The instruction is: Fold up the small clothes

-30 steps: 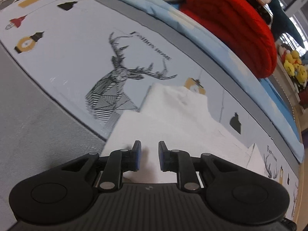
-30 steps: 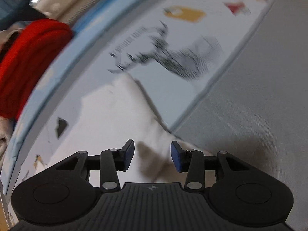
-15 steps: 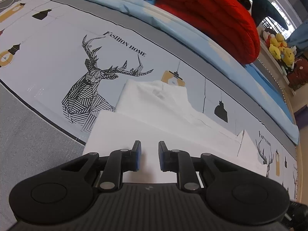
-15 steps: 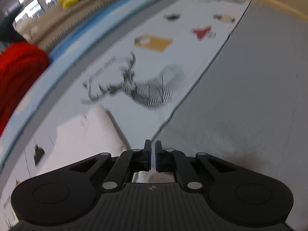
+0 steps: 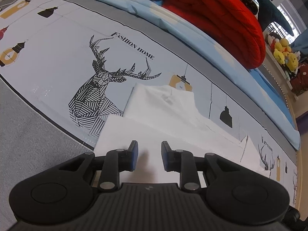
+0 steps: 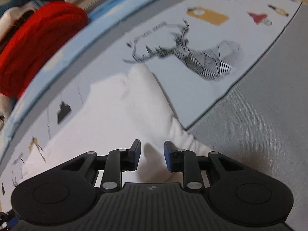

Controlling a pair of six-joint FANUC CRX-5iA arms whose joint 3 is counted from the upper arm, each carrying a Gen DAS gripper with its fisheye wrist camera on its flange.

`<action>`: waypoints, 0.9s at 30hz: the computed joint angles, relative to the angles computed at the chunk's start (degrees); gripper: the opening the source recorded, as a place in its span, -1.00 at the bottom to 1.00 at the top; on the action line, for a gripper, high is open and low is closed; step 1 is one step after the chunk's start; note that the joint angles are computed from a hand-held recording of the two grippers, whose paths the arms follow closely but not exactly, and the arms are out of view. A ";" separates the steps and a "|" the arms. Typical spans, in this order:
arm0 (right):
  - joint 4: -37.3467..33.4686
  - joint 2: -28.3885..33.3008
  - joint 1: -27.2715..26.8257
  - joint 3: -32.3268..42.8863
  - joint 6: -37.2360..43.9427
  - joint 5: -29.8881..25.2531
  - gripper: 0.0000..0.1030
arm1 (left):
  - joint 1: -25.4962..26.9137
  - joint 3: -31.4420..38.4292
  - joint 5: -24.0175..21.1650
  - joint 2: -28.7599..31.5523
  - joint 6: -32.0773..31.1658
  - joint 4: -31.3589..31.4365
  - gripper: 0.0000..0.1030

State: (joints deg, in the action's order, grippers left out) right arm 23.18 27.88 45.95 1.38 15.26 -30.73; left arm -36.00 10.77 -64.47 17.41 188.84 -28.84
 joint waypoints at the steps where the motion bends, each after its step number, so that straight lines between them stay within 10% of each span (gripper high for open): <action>1: 0.21 -0.24 0.08 -0.29 -0.03 0.58 -0.44 | 0.05 -0.04 0.05 0.01 0.00 0.06 -0.45; 27: -3.96 3.31 0.16 6.03 6.23 -6.84 -0.35 | 4.57 -4.85 5.81 -0.90 -1.66 4.53 -0.38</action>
